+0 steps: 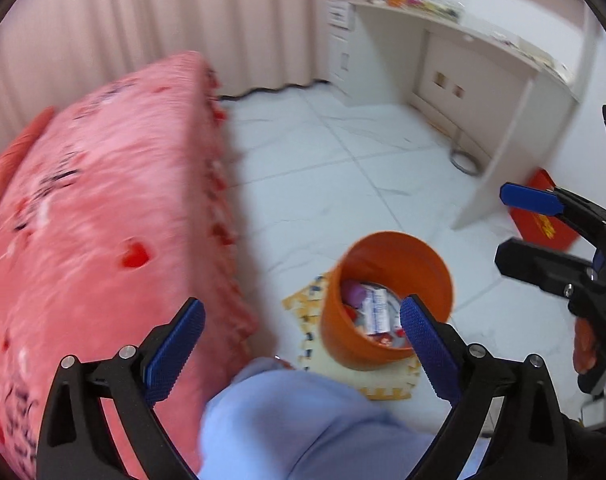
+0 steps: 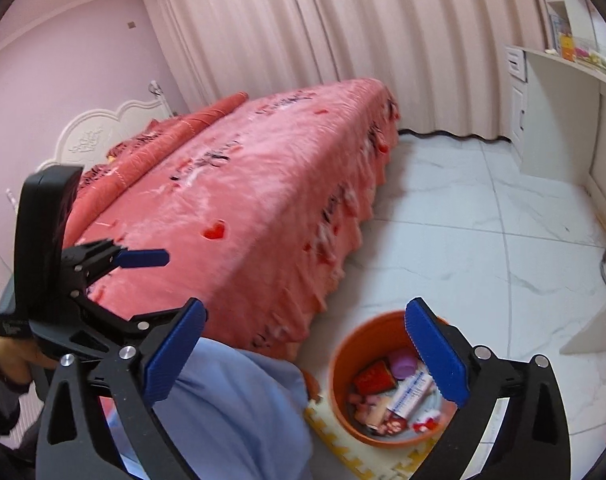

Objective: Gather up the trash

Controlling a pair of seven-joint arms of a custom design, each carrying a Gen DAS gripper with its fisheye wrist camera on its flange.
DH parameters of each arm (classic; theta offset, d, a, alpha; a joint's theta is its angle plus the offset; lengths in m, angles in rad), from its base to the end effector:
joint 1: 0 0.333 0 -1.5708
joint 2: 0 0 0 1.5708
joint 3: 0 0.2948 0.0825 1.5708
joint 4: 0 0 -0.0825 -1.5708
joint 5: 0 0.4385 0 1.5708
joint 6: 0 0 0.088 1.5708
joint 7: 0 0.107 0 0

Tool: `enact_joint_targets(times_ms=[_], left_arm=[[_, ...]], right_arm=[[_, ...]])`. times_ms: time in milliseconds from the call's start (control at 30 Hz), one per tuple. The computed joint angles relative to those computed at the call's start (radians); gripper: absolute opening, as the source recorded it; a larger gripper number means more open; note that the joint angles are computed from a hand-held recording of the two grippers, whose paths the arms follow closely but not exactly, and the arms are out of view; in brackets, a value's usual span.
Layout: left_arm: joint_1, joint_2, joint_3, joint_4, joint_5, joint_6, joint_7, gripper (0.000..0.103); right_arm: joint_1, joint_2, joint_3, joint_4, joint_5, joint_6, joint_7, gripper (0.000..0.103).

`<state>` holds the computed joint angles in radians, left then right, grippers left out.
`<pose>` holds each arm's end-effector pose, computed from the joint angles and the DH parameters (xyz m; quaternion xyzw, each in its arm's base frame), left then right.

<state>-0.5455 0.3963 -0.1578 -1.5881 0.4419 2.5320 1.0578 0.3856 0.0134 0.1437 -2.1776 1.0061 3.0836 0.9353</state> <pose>0.5821 -0.4801 0.4294 -0.5049 0.8076 -0.2397 0.1880 0.5594 0.2472 0.4094 -0.6887 0.5730 -0.1247 0.4264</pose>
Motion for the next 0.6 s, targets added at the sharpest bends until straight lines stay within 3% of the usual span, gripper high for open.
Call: enact_joint_targets(times_ms=[100,200,367,600], left_arm=[[-0.02,-0.105,0.037,-0.114,0.094,0.002,-0.144,0.097],[-0.004,-0.223,0.037,-0.242,0.197,0.004,-0.293,0.097],[0.044,-0.374,-0.001,-0.387,0.309,-0.045,-0.509,0.097],[0.128,-0.611,-0.101,-0.594,0.406,-0.163,-0.756,0.097]], right_arm=[[0.016,0.001,0.017,0.025,0.043,-0.008,-0.039,0.098],[0.034,0.012,0.027,0.044,-0.041,0.002,0.033,0.098],[0.05,0.034,0.067,0.091,-0.037,0.001,0.05,0.098],[0.078,0.069,0.129,0.143,-0.147,0.021,0.11,0.098]])
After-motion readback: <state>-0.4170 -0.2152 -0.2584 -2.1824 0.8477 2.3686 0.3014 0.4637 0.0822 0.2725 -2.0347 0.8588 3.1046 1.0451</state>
